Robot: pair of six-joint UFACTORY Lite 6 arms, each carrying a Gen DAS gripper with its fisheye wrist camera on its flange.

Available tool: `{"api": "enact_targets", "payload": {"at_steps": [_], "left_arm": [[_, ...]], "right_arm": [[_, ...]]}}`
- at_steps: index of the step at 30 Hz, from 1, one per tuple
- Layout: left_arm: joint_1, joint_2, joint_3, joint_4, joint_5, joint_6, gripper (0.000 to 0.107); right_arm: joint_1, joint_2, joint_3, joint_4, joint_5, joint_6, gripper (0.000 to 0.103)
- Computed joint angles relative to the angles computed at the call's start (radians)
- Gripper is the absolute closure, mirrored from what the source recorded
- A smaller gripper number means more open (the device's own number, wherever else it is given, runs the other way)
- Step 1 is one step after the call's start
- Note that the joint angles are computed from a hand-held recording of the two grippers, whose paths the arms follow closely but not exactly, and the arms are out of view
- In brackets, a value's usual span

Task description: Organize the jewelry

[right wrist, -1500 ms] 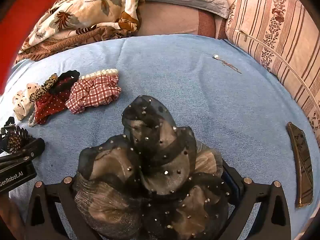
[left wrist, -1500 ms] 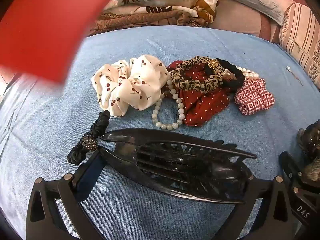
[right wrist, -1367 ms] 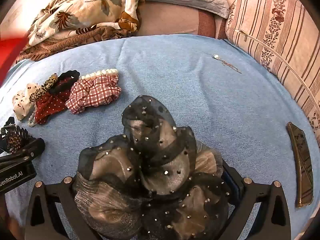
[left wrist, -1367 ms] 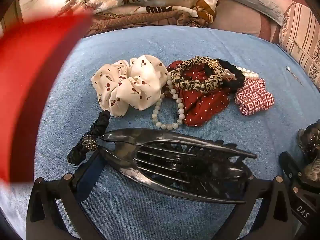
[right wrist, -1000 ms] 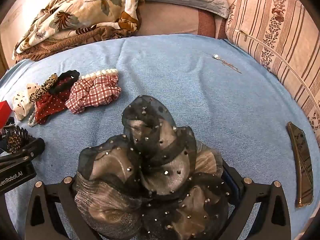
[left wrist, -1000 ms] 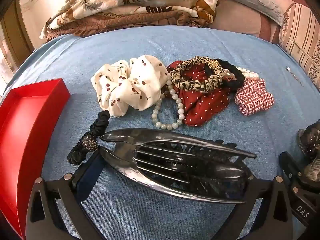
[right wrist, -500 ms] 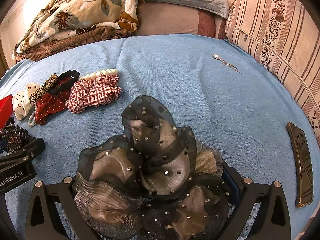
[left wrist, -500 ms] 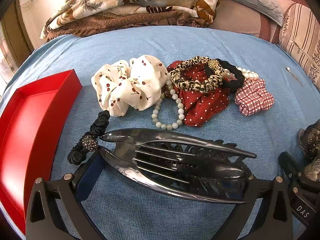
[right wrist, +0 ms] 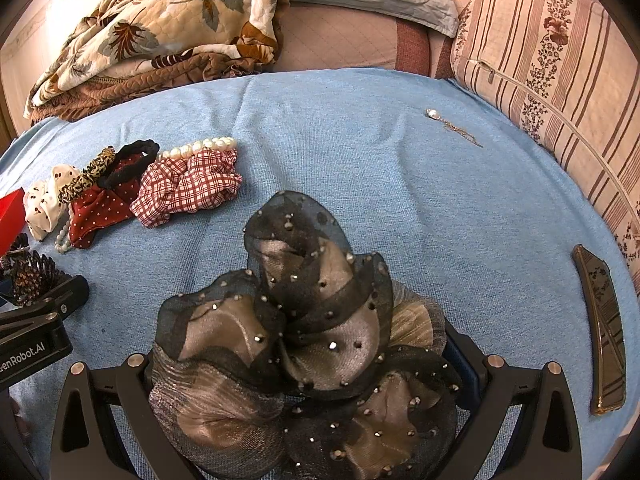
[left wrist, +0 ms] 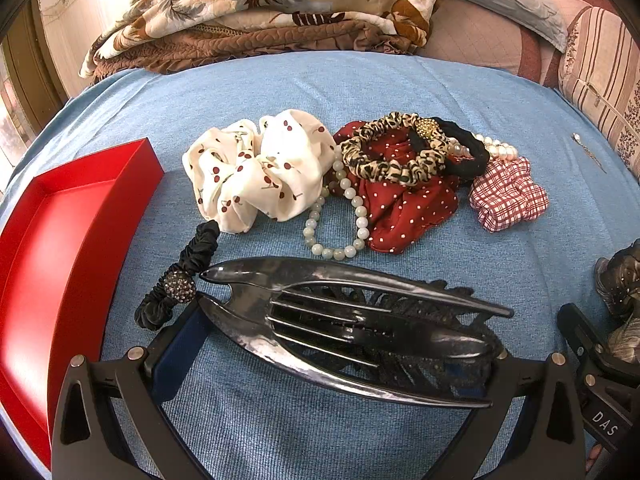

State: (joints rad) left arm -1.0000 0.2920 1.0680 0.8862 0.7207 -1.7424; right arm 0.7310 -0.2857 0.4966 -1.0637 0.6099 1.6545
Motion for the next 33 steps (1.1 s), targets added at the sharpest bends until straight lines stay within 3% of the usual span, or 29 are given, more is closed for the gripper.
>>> {"api": "enact_targets", "payload": {"at_steps": [3, 6, 9, 11, 16, 23, 33], "left_arm": [[0.004, 0.000, 0.010, -0.022, -0.001, 0.032, 0.004], [0.023, -0.034, -0.001, -0.111, -0.032, 0.185, 0.004], [0.046, -0.085, -0.022, -0.215, -0.056, 0.337, 0.004], [0.030, -0.143, -0.058, -0.220, -0.031, 0.298, 0.004], [-0.134, -0.356, -0.148, -0.116, 0.152, 0.110, 0.004], [-0.500, -0.606, -0.147, -0.040, 0.591, -0.087, 0.004], [-0.873, -0.572, 0.058, 0.045, 1.018, -0.166, 0.004]], "right_arm": [[0.000, -0.009, 0.003, 0.034, -0.002, -0.018, 0.000], [-0.023, -0.019, 0.013, 0.136, -0.015, -0.105, 0.000], [0.008, -0.023, 0.006, 0.124, 0.009, -0.078, 0.000], [0.027, -0.038, -0.004, 0.103, 0.021, -0.047, 0.000], [0.152, -0.090, -0.011, 0.083, 0.121, 0.024, 0.000], [0.524, -0.188, 0.087, 0.133, 0.468, 0.107, 0.000], [0.993, -0.079, 0.378, 0.124, 0.969, 0.206, 0.000]]}}
